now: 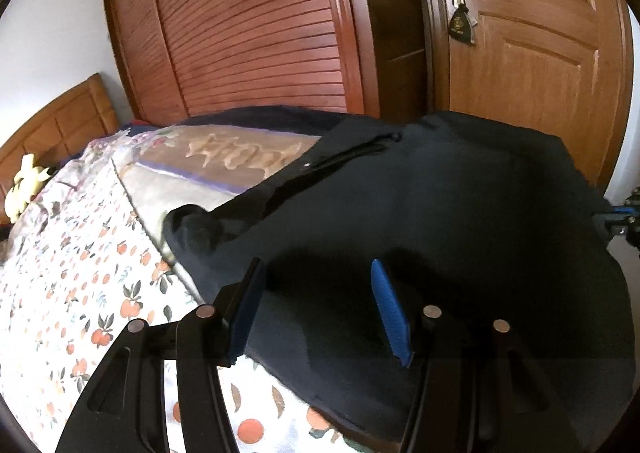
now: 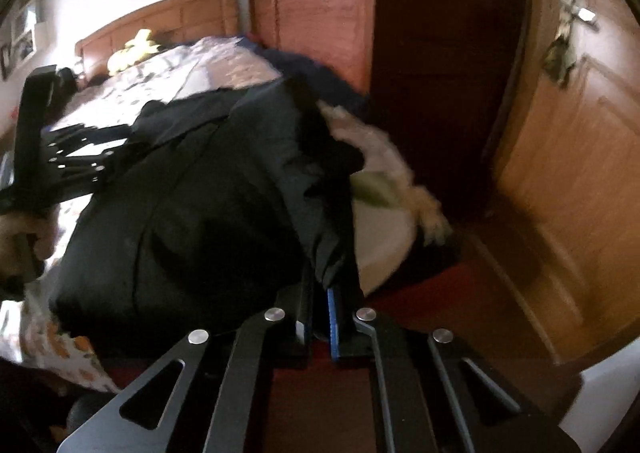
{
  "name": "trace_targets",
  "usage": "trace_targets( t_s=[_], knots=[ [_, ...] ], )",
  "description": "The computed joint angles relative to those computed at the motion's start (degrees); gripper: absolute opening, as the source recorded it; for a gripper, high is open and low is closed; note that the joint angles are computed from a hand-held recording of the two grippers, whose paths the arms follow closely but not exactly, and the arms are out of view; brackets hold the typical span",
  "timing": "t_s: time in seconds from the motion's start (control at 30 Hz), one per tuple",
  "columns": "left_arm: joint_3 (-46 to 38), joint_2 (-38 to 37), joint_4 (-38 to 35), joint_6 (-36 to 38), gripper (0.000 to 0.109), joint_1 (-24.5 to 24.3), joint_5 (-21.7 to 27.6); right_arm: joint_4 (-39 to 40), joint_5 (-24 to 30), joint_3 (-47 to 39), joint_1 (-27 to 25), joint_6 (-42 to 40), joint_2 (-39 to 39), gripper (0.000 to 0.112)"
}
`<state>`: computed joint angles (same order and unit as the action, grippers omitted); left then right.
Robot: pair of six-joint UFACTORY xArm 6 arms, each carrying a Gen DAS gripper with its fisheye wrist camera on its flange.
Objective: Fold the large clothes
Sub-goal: 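Lower the bundle onto the bed edge by the wardrobe and open both grippers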
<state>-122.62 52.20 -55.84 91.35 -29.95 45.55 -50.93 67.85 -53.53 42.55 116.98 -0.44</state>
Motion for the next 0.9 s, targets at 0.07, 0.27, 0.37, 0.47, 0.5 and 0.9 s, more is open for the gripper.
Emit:
trace_targets(
  t_s=[0.07, 0.27, 0.37, 0.47, 0.5, 0.9],
  knots=[
    [-0.27, -0.05, 0.08, -1.28, 0.057, 0.56, 0.73, -0.53, 4.29, -1.68, 1.12, -0.06, 0.3, 0.023],
    [8.74, -6.98, -7.45, 5.05, 0.098, 2.91, 1.58, -4.93, 14.34, -7.42, 4.27, -1.02, 2.28, 0.058],
    [13.28, -10.96, -11.87, 8.87, 0.101, 4.63, 3.73, -6.88, 13.17, -9.33, 3.81, -2.18, 3.74, 0.061],
    [16.2, -13.77, -12.55, 9.55, 0.101, 6.01, 5.4, -8.36, 11.19, -10.82, 2.85, -2.7, 5.44, 0.069],
    [17.11, -14.64, -12.57, 9.59, 0.101, 6.47, 5.89, -8.66, 9.53, -10.93, 2.22, -2.53, 5.87, 0.069],
    [23.63, -21.02, -11.7, 9.63, 0.101, 12.47, 10.93, -5.99, -0.25, -9.89, -3.35, 0.7, 9.07, 0.085]
  ],
)
